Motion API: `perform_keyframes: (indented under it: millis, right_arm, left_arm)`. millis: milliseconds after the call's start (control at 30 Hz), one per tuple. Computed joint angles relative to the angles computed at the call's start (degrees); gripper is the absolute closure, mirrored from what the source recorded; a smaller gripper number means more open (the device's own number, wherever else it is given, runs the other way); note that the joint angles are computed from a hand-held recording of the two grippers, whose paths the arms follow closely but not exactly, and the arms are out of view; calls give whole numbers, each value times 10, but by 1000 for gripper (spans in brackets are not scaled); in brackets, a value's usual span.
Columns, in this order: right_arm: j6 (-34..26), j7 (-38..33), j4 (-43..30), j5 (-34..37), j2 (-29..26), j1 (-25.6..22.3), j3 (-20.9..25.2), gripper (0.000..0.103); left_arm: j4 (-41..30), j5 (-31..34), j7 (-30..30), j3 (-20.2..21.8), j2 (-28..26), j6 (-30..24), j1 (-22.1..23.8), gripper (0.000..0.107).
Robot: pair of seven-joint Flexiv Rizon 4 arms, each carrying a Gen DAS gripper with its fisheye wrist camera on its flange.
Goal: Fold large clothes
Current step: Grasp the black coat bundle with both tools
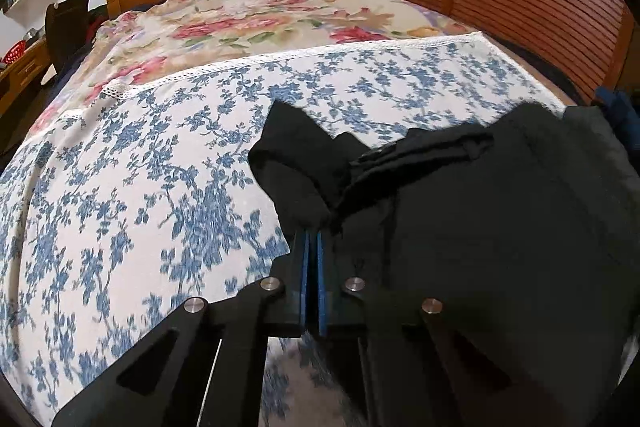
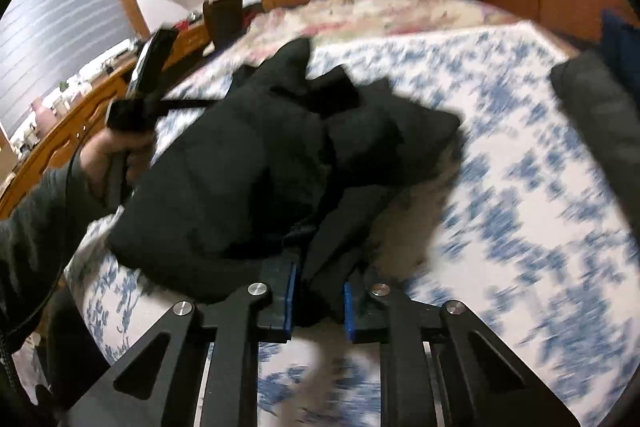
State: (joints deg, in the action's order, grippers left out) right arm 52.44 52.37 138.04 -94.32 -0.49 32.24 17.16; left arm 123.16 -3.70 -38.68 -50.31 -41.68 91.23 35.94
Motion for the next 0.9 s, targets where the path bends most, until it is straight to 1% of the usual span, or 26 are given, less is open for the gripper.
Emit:
perform_keyframes:
  millis: [33,100,133,200,267,333,433,500,667,733,800,900]
  right_arm:
    - [-17,-3,14,17,19,0,7,87]
    - [-39,-9,40,52,54,-1,18,87]
    - [-45,-1,55,63,72,-3,21,87]
    - [-48,1,71,79,89,-6,25,87]
    - [-47,11,80,82,93,-8,25,87]
    - [-43,13,78,80,84,-10,22,87]
    - [-34,18,78,78,74,-14,15,86]
    - [-28,19,76,77,67,-17,11,84]
    - [-41,0,58,108,49,-14,13,82]
    - [-40,4,58,111,53,-13,15,78]
    - [-47,2,58,125,54,-8,21,76]
    - [-52,-8,57,139,53,-4,24,75]
  left_arm:
    - [10,3,4,-15,1,-3,17,103]
    - [44,12,12,-58,3,-11,69,103]
    - [58,18,13,-70,3,-10,83,103]
    - [79,33,12,-77,7,-3,99,103]
    - [95,46,3,-79,5,11,109,103]
    - [98,58,-10,-69,5,24,105,103]
    - [88,60,-27,-49,6,18,90,103]
    - [83,60,-33,-35,7,20,76,103]
    - [71,58,-47,5,13,30,37,103]
    - [68,54,-52,12,13,27,30,103]
    - [61,50,-54,24,11,28,17,98]
    - [57,56,-47,31,4,36,11,96]
